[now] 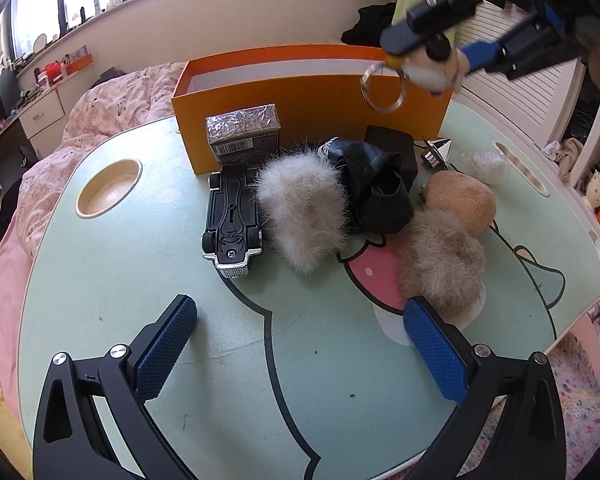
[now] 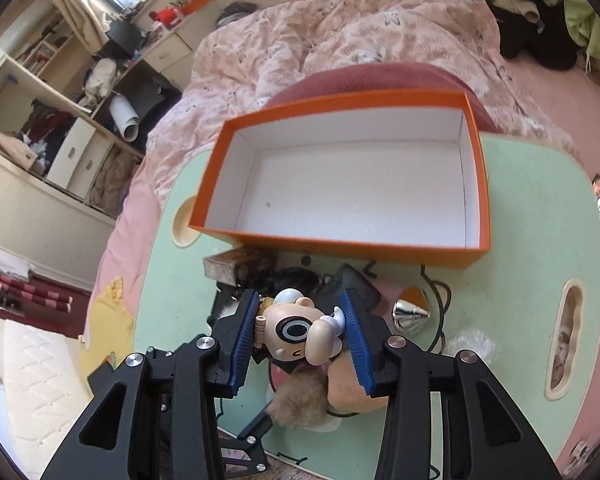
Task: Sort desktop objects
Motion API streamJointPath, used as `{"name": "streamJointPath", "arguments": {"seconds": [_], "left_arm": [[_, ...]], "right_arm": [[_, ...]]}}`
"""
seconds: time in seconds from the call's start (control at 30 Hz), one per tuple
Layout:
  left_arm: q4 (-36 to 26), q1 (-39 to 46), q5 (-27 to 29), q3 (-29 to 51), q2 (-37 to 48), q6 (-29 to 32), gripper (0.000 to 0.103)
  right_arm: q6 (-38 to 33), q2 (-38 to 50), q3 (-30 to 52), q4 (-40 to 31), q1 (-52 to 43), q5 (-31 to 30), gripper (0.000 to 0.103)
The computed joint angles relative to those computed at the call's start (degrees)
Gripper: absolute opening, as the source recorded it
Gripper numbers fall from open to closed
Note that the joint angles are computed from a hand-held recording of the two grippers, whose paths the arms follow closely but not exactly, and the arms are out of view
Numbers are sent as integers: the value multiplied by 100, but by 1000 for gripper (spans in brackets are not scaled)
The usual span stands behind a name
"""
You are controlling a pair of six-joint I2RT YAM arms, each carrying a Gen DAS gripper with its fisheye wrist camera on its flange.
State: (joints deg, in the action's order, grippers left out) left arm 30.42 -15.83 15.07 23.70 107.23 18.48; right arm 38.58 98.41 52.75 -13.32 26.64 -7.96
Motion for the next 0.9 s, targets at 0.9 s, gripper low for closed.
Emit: {"name": "streamJointPath", "arguments": {"seconds": [0.9], "left_arm": [[15, -8, -48, -12, -14, -66, 103]], "right_arm": [[1451, -1165, -2946, 1340, 2872, 4361, 72]]}}
